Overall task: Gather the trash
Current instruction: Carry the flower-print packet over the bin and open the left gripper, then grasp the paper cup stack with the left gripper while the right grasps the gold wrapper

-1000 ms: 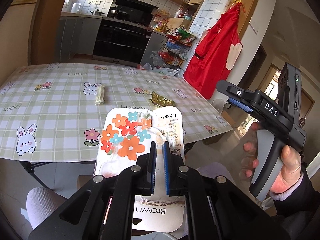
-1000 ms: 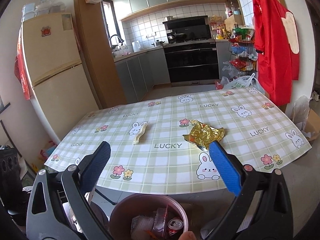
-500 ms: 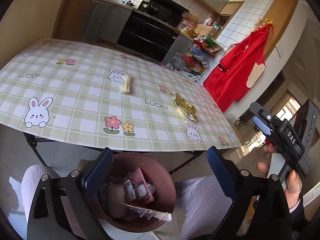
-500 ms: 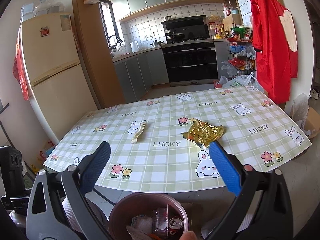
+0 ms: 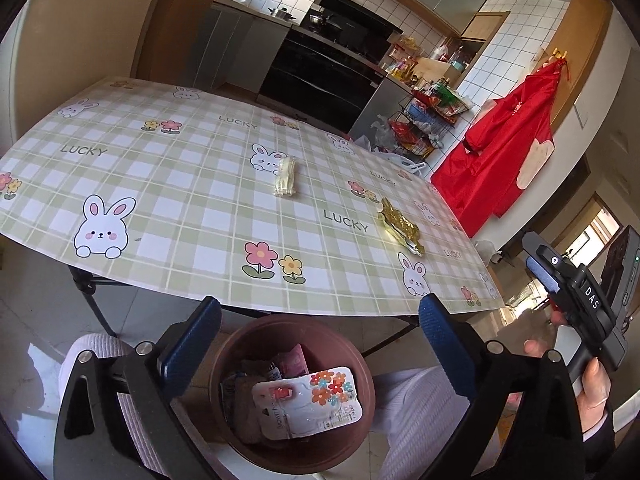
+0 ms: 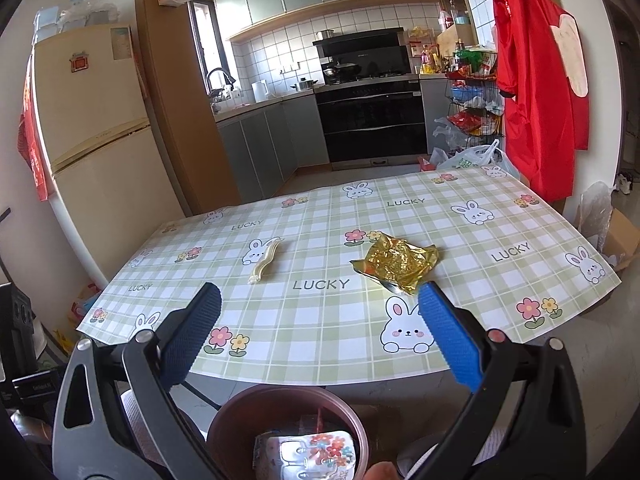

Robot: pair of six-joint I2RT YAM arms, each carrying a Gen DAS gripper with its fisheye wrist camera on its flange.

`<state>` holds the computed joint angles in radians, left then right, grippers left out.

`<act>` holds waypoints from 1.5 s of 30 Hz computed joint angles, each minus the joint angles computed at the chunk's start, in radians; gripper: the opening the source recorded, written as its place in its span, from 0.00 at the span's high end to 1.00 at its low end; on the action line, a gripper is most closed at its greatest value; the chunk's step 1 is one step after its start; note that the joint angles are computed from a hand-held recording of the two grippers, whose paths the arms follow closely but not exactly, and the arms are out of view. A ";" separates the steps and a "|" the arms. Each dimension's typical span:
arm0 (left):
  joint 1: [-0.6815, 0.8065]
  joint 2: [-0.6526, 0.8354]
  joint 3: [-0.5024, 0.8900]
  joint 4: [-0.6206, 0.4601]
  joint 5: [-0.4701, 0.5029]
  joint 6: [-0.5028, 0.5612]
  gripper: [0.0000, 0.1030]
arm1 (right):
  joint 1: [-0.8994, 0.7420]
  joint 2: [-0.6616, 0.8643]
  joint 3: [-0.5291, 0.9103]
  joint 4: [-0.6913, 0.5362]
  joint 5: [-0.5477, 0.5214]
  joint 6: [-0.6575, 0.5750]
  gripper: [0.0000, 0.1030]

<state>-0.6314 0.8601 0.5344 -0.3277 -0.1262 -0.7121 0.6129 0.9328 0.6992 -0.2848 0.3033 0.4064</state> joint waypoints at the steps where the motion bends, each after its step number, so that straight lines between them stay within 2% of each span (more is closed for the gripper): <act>1: 0.015 0.012 0.004 0.006 0.007 0.015 0.06 | -0.010 0.005 -0.002 0.002 -0.007 -0.002 0.05; 9: 0.148 0.213 0.122 0.099 0.084 0.187 0.06 | -0.168 0.107 0.005 0.027 -0.145 -0.045 0.05; 14: 0.208 0.404 0.232 0.170 0.116 0.276 0.06 | -0.257 0.223 0.029 0.069 -0.215 -0.091 0.05; 18: 0.230 0.625 0.378 0.184 0.123 0.355 0.06 | -0.327 0.312 0.027 0.144 -0.278 -0.117 0.05; 22: 0.249 0.878 0.606 0.130 0.118 0.457 0.06 | -0.404 0.408 0.039 0.209 -0.373 -0.122 0.05; 24: 0.256 0.993 0.728 0.093 0.101 0.504 0.06 | -0.419 0.451 0.053 0.230 -0.376 -0.146 0.05; 26: 0.260 1.121 0.886 0.005 0.065 0.539 0.07 | -0.426 0.493 0.072 0.239 -0.363 -0.176 0.05; 28: 0.270 1.227 1.012 -0.053 0.067 0.557 0.13 | -0.436 0.538 0.094 0.250 -0.354 -0.200 0.05; 31: 0.276 1.361 1.177 -0.127 0.046 0.583 0.16 | -0.439 0.606 0.146 0.240 -0.335 -0.252 0.06; 34: 0.281 1.452 1.295 -0.199 0.058 0.599 0.18 | -0.428 0.667 0.201 0.228 -0.309 -0.302 0.06; 38: 0.282 1.496 1.328 -0.217 0.060 0.615 0.20 | -0.395 0.774 0.300 0.200 -0.275 -0.366 0.06; 41: 0.293 1.511 1.343 -0.229 0.067 0.594 0.29 | -0.354 0.861 0.379 0.185 -0.218 -0.411 0.06; 44: 0.309 1.493 1.307 -0.202 0.065 0.574 0.43 | -0.358 0.935 0.447 0.182 -0.269 -0.366 0.07; 45: 0.314 1.483 1.290 -0.190 0.067 0.581 0.54 | -0.357 0.953 0.466 0.176 -0.275 -0.354 0.07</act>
<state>-0.3179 2.3428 1.8239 -0.5176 -0.0590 -0.1306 0.2563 1.8856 1.1651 -0.1084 0.0280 0.0526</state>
